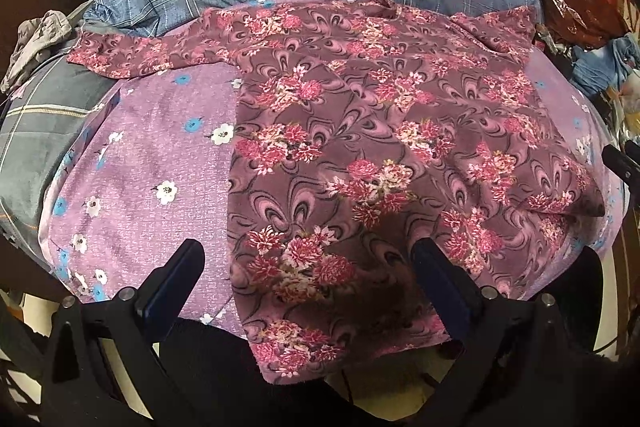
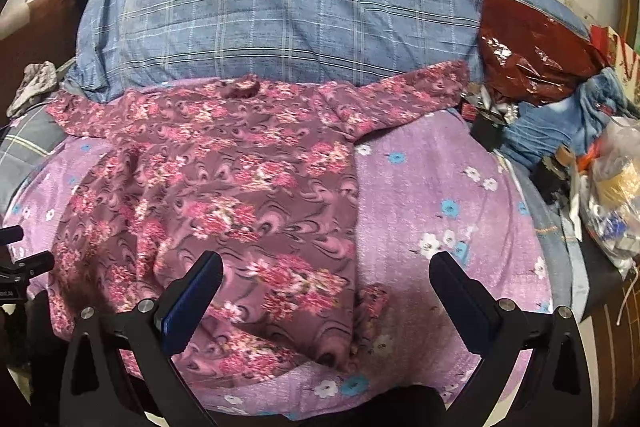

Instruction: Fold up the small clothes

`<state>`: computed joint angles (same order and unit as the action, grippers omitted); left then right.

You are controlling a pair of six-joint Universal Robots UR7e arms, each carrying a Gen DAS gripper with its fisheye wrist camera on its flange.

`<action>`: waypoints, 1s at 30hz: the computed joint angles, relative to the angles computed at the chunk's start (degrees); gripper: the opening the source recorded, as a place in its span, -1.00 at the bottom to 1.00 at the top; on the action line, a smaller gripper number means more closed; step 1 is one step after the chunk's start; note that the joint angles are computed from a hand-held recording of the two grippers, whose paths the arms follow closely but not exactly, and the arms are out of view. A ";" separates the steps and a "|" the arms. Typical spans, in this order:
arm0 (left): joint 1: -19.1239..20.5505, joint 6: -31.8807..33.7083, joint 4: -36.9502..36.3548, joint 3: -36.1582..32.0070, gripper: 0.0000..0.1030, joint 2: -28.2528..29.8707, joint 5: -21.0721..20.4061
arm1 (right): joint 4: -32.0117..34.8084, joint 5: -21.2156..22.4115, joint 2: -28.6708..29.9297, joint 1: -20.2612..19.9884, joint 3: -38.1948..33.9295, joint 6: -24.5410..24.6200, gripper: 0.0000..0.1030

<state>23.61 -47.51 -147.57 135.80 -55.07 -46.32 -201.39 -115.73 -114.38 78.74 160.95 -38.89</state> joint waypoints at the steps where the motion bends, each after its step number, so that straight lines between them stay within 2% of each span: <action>1: 0.32 0.14 0.02 -0.22 1.00 0.14 -0.16 | 0.92 0.78 -0.50 -0.21 0.06 0.06 0.99; 12: 2.47 0.57 0.92 -1.70 1.00 0.86 -2.70 | 2.50 6.19 -2.90 -5.42 0.61 -0.49 0.99; 17: 2.40 -0.07 2.22 -2.11 1.00 1.54 -2.90 | 5.66 7.92 -1.28 -5.81 -0.58 -0.25 0.99; 22: 2.79 0.59 2.55 -2.55 1.00 1.64 -3.17 | 3.42 7.95 1.46 -5.98 -0.45 -1.05 0.99; 28: 5.11 -0.03 2.59 -2.67 1.00 -0.22 -2.78 | 8.13 10.74 -3.86 -10.85 -0.75 0.42 0.99; 30: 5.55 -0.56 1.93 -2.36 1.00 -0.73 -2.56 | 11.14 12.52 -7.28 -13.36 -0.87 1.16 0.99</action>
<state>29.16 -48.07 -145.64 133.45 -55.80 -48.88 -190.25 -103.21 -121.66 65.38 160.08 -37.73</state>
